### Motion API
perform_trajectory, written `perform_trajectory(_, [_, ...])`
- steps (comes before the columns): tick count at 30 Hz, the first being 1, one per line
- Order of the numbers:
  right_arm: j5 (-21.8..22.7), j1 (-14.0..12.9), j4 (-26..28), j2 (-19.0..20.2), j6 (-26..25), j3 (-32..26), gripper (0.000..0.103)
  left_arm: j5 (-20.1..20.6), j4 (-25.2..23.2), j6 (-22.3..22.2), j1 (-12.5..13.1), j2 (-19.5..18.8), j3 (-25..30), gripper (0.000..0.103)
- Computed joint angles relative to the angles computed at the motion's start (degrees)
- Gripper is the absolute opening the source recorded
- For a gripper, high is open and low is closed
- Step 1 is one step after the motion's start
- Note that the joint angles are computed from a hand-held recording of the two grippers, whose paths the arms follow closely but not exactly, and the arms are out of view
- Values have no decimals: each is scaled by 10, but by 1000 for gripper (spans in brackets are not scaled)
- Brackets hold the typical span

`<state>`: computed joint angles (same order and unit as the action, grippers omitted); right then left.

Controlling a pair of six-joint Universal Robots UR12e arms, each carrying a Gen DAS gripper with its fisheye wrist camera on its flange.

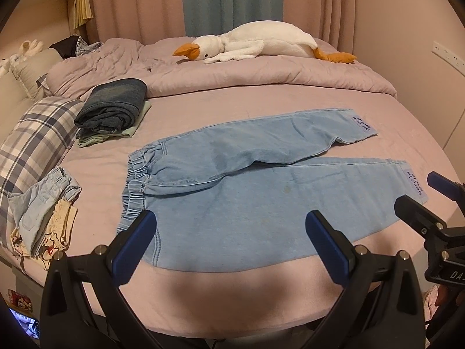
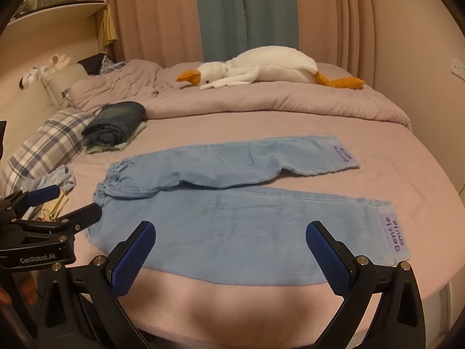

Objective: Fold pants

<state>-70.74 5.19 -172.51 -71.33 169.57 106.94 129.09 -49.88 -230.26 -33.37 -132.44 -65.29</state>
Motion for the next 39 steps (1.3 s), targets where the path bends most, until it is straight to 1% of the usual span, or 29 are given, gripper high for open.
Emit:
perform_trajectory(4, [-2,2,0,0,-3,0,103,-23,55,46,-7,24,-43,103])
perform_trajectory(5, [-3,2,0,0,-3,0,103,-28,79,60,-9,42,-76,103])
perform_trajectory(8, [-1,2,1,0,-3,0,103,-48,108,81,-9,62,-107,103])
perform_trajectory(9, [-2,2,1,0,-3,0,103,-48,107,81,-10,61,-106,103])
perform_trajectory(10, [-3,2,1,-1,-2,1,103,-57,114,91,-10,74,-121,103])
perform_trajectory(16, [-4,3,2,-1,-1,1,103,-74,118,103,-15,97,-145,103])
perform_trajectory(29, [-5,3,3,-1,-1,1,103,-77,145,121,-20,108,-174,103])
perform_trajectory(39, [-6,3,3,-1,0,1,103,-78,160,126,-23,109,-183,103])
